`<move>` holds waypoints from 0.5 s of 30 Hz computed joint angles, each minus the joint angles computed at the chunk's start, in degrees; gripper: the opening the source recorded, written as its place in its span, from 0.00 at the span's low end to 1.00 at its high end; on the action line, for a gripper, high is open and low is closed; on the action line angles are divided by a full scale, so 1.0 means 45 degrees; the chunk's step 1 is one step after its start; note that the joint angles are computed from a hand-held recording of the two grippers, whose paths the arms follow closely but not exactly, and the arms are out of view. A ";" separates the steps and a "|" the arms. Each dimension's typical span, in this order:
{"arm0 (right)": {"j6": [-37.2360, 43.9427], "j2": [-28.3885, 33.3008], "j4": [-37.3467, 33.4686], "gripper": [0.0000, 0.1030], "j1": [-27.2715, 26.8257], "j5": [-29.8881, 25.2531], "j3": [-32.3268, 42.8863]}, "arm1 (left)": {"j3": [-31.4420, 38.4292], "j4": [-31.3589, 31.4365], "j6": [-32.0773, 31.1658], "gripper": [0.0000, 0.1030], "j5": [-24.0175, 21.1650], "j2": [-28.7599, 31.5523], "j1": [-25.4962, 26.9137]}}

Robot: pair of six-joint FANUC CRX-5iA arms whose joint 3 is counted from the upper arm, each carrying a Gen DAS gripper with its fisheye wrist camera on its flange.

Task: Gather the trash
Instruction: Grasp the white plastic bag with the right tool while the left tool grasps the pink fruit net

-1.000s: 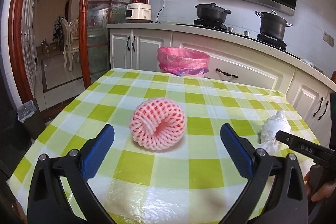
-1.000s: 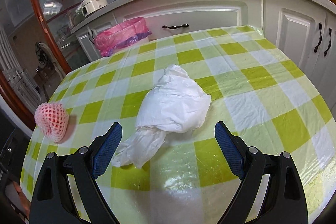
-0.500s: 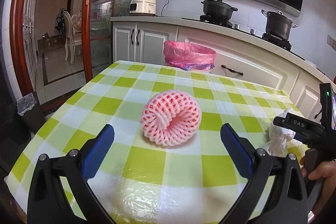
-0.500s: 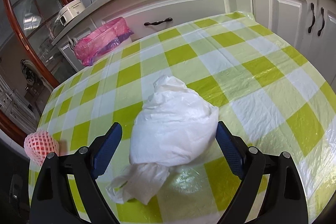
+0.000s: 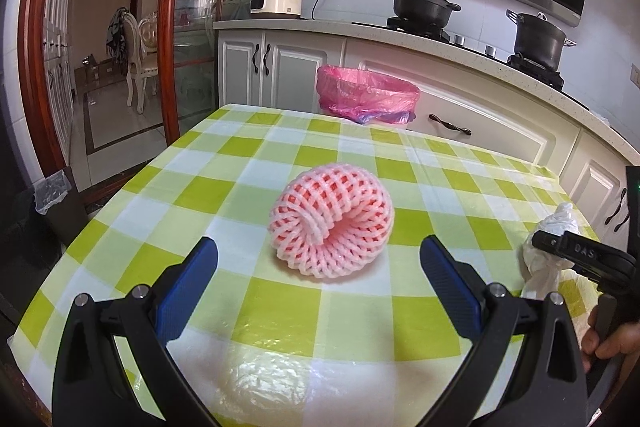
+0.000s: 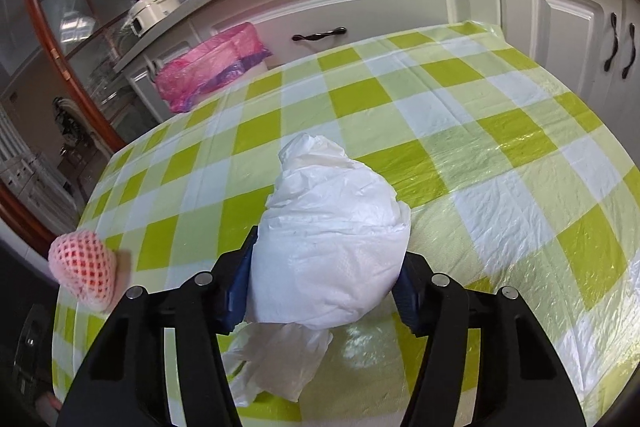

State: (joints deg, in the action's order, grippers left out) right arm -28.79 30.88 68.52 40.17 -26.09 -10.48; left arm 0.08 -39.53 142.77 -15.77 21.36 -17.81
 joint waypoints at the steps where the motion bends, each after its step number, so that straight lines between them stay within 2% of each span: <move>1: -0.0038 -0.0054 0.0185 0.55 0.0008 0.0075 -0.0081 | 0.0037 0.0047 -0.0056 0.95 -0.0012 0.0038 -0.0009; 9: -0.0738 -0.0437 0.2389 0.55 0.0069 0.0581 -0.0698 | 0.1164 0.0693 -0.0518 0.95 -0.0928 0.0940 0.0049; 15: -0.1333 -0.0580 0.3725 0.55 -0.0095 0.1067 -0.0929 | 0.2285 0.1255 -0.1379 0.95 -0.1577 0.1791 0.0077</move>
State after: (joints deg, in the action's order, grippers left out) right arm -34.79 28.28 85.28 39.74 -21.29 -14.67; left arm 10.36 -33.88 136.57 -22.87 29.42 -17.46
